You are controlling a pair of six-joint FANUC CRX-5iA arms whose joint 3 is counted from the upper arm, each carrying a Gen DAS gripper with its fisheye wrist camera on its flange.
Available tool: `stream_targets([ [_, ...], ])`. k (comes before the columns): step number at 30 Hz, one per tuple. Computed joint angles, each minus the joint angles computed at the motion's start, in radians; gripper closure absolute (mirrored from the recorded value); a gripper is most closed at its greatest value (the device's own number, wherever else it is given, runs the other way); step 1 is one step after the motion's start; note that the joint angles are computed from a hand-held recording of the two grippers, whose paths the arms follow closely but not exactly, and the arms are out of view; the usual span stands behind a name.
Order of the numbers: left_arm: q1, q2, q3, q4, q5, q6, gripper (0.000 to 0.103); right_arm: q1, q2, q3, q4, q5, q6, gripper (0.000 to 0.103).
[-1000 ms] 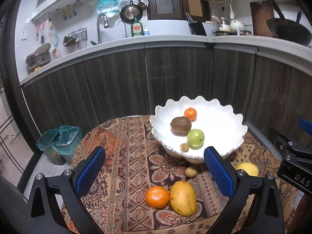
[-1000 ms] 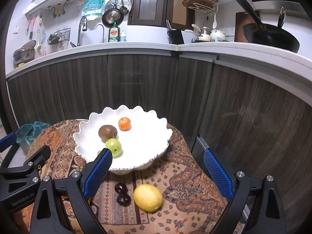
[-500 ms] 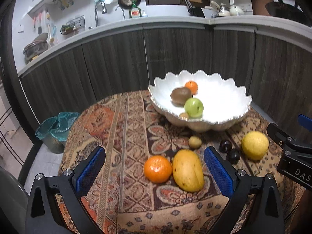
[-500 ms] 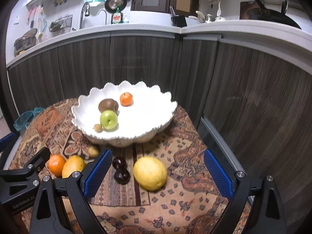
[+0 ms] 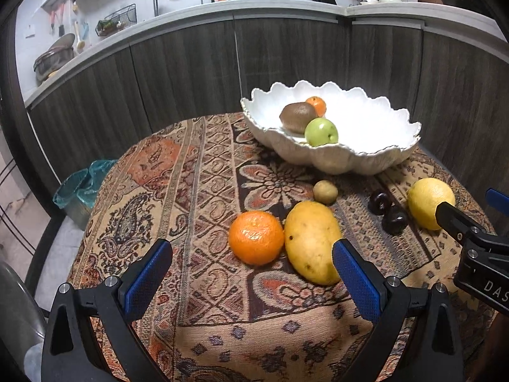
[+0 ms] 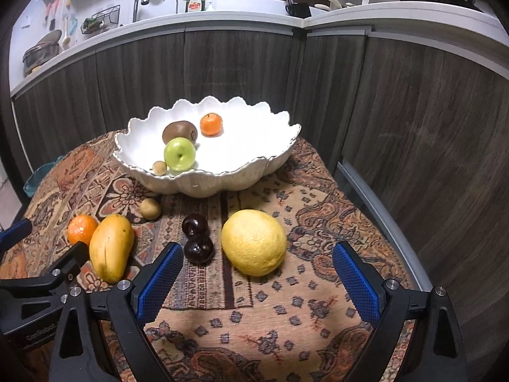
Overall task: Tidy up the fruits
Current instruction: 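Pull both open tools back from the bowl toward the loose fruits, then close the left tool on the orange while the right tool approaches the dark plum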
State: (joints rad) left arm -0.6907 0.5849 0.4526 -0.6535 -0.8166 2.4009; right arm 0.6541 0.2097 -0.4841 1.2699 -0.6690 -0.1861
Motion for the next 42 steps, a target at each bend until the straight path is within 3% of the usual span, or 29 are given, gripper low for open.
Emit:
stream_targets([
  [10,0.012,-0.003,-0.008,-0.027,-0.031,0.009,0.001,0.015,0.032,0.031,-0.003,0.017,0.018,0.007],
  [16,0.049,0.023,0.007,0.067,-0.028,-0.070,0.003,0.022,0.054,0.060,-0.020,0.014,0.038,0.007],
  [23,0.063,0.072,0.071,0.117,-0.083,-0.143,0.008,0.022,0.079,0.095,-0.072,0.010,0.080,0.007],
  [34,0.103,0.107,0.107,0.229,-0.062,-0.249,0.011,0.011,0.112,0.145,-0.153,0.018,0.130,0.007],
  [40,0.132,0.115,0.090,0.343,-0.005,-0.324,0.035,0.008,0.117,0.154,-0.163,0.016,0.134,0.007],
  [42,0.146,0.112,0.066,0.406,0.034,-0.371,0.051,0.007,0.115,0.149,-0.160,0.018,0.129,0.007],
])
